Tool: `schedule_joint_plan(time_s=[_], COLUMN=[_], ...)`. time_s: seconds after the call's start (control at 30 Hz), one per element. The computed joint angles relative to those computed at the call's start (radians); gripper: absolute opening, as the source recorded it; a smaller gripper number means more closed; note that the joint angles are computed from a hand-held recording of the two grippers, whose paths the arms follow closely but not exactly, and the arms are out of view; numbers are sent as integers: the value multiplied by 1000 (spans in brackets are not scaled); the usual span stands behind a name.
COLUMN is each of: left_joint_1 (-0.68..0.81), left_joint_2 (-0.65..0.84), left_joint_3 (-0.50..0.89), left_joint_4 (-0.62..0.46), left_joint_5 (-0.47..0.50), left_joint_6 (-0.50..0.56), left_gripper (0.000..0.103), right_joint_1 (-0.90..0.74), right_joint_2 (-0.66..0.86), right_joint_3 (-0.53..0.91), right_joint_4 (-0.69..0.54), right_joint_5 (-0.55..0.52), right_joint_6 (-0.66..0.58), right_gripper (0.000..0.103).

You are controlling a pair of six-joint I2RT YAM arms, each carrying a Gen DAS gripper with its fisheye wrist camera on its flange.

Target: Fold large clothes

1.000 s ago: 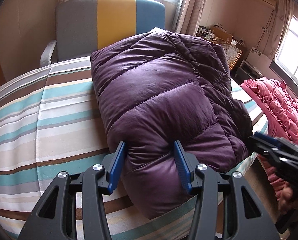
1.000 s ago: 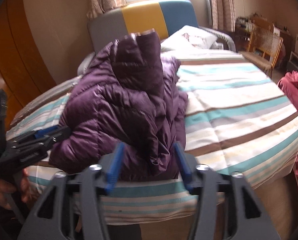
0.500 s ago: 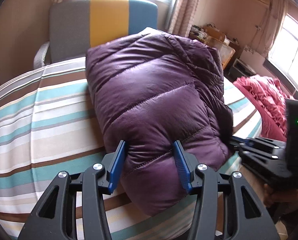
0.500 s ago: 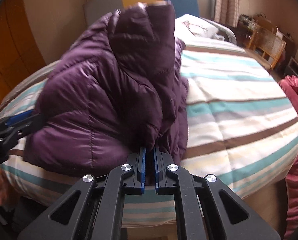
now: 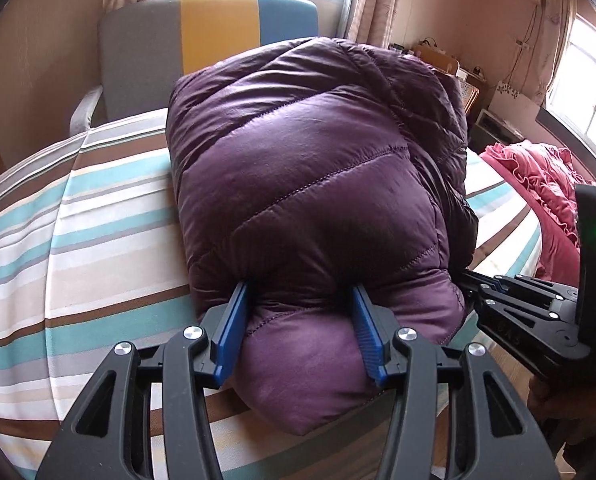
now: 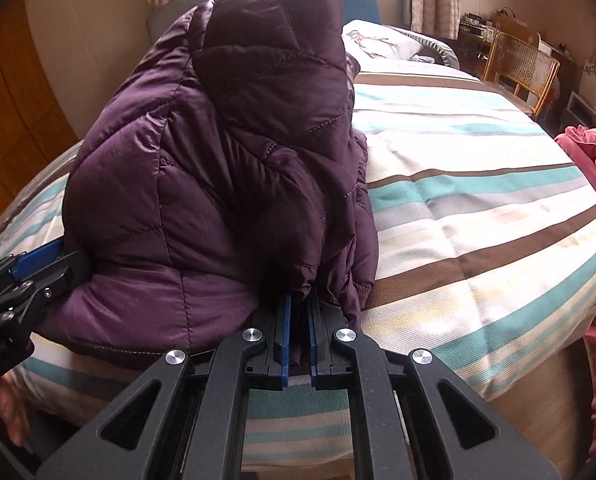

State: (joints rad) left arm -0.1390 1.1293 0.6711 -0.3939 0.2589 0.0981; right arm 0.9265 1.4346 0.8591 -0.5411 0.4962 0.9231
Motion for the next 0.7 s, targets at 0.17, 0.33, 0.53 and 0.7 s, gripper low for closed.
schedule_joint_plan(time_s=[0.17, 0.33, 0.53, 0.7], left_joint_1=[11, 21, 7, 30], left_joint_2=[-50, -97, -173, -201], left_joint_3=[-5, -1, 0, 25], left_joint_4=[-26, -63, -103, -129], left_joint_5=[6, 13, -1, 12], left_joint_6=[-8, -9, -25, -42], left_gripper=[51, 54, 56, 56], right_joint_1=[36, 55, 80, 111], right_joint_2=[-28, -48, -92, -88], right_joint_3=[11, 33, 57, 100], right_joint_4=[-43, -80, -121, -152], right_joint_5=[44, 77, 137, 181], right_joint_6=[32, 41, 46, 51], right_gripper=[6, 12, 40, 40])
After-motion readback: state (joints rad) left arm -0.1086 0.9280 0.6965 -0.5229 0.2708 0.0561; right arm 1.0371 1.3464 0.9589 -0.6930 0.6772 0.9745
